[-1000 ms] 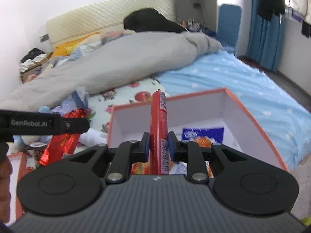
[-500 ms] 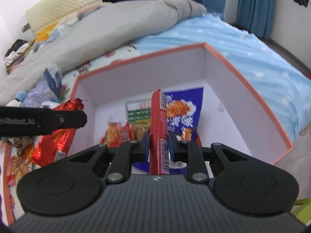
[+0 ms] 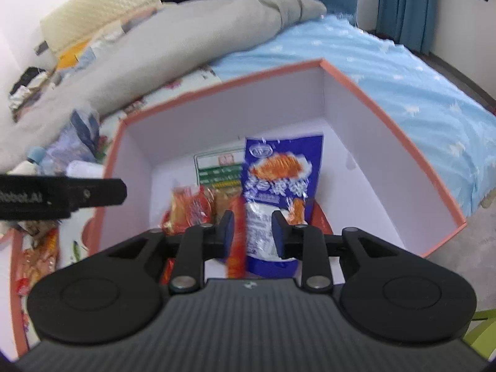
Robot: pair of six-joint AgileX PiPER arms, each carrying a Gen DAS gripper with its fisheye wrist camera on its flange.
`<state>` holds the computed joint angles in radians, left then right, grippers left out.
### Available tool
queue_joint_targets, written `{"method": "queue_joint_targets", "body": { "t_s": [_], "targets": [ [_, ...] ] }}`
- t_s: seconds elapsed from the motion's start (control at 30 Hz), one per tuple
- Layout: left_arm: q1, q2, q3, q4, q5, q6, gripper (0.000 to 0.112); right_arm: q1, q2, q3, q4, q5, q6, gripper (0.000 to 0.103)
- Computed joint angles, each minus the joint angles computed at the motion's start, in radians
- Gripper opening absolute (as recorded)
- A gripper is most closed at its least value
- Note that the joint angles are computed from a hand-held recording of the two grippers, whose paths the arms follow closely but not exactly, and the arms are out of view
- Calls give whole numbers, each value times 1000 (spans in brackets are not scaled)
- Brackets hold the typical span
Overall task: Organize snacks
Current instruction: 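Lift both tools out of the box and back over the snack pile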
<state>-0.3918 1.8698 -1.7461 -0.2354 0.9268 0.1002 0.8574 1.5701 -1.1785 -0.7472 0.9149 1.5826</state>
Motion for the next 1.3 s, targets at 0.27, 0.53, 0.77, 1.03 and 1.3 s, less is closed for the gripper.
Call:
{"method": "queue_joint_targets", "body": {
  "t_s": [0.27, 0.53, 0.77, 1.03, 1.3],
  "targets": [
    [63, -216, 155, -21, -51, 37, 73, 152, -43, -81, -131, 130, 85, 30],
    [184, -490, 349, -19, -74, 95, 73, 335, -39, -165, -241, 213, 157, 30],
    [374, -657, 468, -103, -57, 216, 72, 412, 14, -242, -270, 224, 155, 31],
    [728, -735, 612, -349, -7, 486, 72, 425, 125, -344, -265, 167, 76, 31],
    [967, -730, 689, -460, 61, 664, 72, 433, 208, -401, -211, 81, 39, 31]
  ]
}}
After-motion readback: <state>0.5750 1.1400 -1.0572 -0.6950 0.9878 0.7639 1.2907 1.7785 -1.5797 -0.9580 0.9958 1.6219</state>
